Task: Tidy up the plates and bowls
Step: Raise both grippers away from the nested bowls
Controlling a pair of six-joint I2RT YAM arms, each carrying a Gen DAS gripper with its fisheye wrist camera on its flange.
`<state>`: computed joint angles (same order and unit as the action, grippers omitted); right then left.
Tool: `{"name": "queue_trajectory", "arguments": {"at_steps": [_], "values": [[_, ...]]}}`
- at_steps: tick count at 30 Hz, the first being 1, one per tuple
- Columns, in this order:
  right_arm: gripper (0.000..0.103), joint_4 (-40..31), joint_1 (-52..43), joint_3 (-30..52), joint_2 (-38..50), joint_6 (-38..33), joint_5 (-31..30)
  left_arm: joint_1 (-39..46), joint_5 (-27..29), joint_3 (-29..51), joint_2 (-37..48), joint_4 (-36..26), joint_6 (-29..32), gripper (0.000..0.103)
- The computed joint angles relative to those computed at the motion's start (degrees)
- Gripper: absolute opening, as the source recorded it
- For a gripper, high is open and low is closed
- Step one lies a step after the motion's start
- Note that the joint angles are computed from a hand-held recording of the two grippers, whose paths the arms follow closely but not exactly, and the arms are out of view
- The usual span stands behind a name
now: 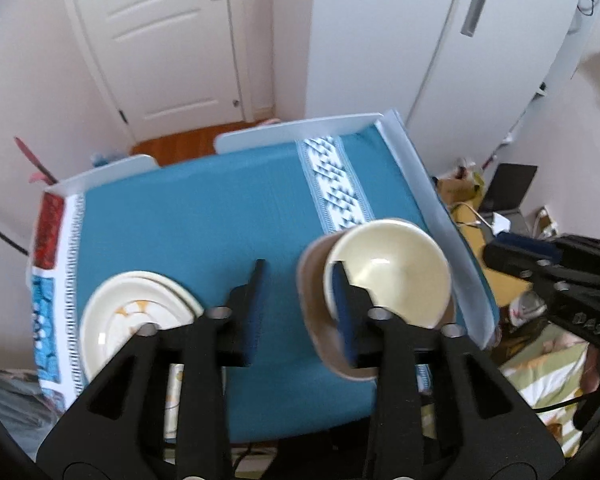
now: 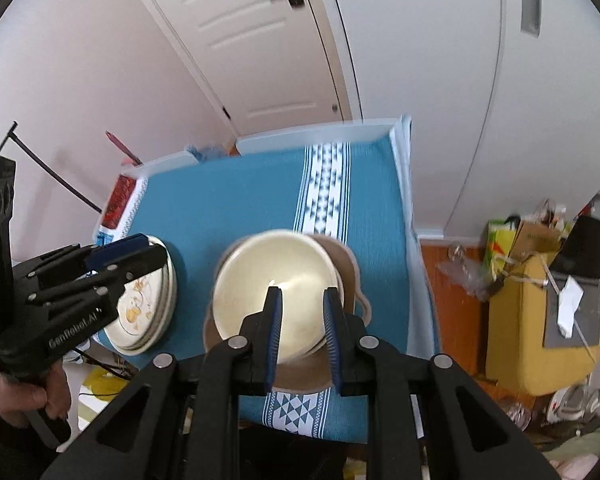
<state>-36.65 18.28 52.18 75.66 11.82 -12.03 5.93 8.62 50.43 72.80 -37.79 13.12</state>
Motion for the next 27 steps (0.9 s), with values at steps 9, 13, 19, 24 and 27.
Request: {"name": "queue_trajectory", "arguments": {"at_steps": [9,13,19,24,27], "values": [[0.103,4.9,-0.2,-5.3,-10.9,1.4,3.5,5.8,1.8,-4.8,-10.4,3.5,5.2,0.098],[0.103,0.3,1.7,-5.0,-13.9,1.0,9.6,9.5,4.7,-7.2,-14.8,4.4,7.7,0.098],[0.103,-3.3,1.7,-6.6,-9.3,-0.1,13.4,11.7,5.2,-7.2,-6.8,0.5,12.0,0.098],[0.102,-3.5,-0.5,-7.1,-1.0,-4.3,10.8,8.6,1.4,-8.3,0.4,1.8,14.1,0.098],[0.094,-2.3,-0.1,-6.1,4.7,-7.4,10.5,6.3,1.9,-8.1,4.3,2.1,14.4,0.098]]}}
